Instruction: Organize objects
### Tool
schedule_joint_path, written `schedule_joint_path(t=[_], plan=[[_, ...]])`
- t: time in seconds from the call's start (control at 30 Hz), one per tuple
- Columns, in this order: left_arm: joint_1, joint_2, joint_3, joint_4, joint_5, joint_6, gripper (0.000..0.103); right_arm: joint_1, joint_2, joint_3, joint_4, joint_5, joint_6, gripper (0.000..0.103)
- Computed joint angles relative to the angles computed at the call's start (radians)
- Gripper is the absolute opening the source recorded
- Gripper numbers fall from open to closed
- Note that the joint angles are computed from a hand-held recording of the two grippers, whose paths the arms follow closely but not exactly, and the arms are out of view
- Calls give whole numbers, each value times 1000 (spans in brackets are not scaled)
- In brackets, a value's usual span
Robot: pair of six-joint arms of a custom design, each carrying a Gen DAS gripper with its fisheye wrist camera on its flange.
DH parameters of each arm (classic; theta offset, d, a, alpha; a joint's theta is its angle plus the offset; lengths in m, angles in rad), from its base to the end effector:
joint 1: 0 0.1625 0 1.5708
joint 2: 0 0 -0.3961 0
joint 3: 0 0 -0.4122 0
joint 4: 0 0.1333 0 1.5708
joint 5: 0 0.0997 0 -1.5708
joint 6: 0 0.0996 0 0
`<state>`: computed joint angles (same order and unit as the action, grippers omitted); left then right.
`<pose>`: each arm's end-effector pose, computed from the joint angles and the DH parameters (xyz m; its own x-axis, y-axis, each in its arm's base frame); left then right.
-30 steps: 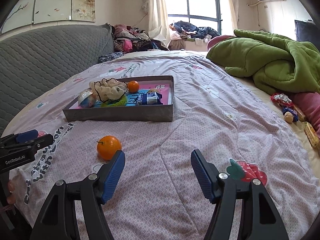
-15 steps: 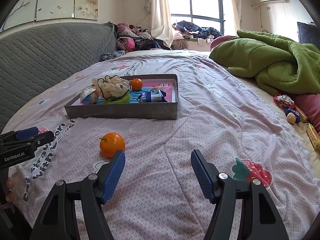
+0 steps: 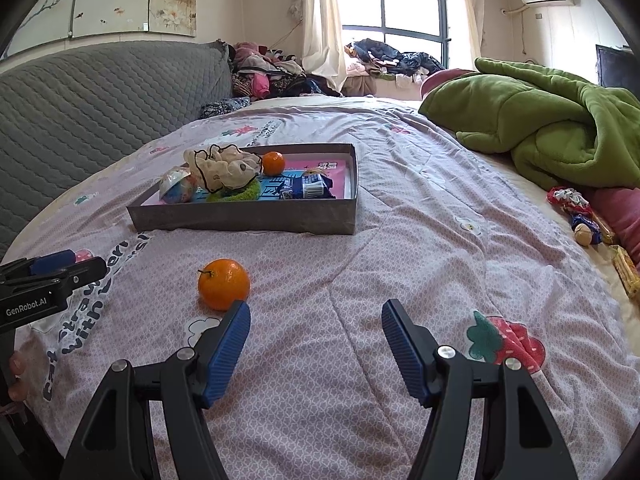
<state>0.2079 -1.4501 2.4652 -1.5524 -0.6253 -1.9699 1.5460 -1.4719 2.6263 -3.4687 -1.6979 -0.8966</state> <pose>-0.2162 -0.2644 0.0900 -0.6793 -0.3758 -0.6303 0.3221 0.6191 -0.7162 0.1121 -0.3490 0.1744 -0.6320 -0.5060 0.5870 -0.7616 0.5456 -0.3497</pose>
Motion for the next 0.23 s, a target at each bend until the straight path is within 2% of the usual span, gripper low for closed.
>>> schedule_joint_path(t=[0.23], plan=[[-3,4,-4,21,-3,-13,71,2,11,0,-6,-8,-6,68]])
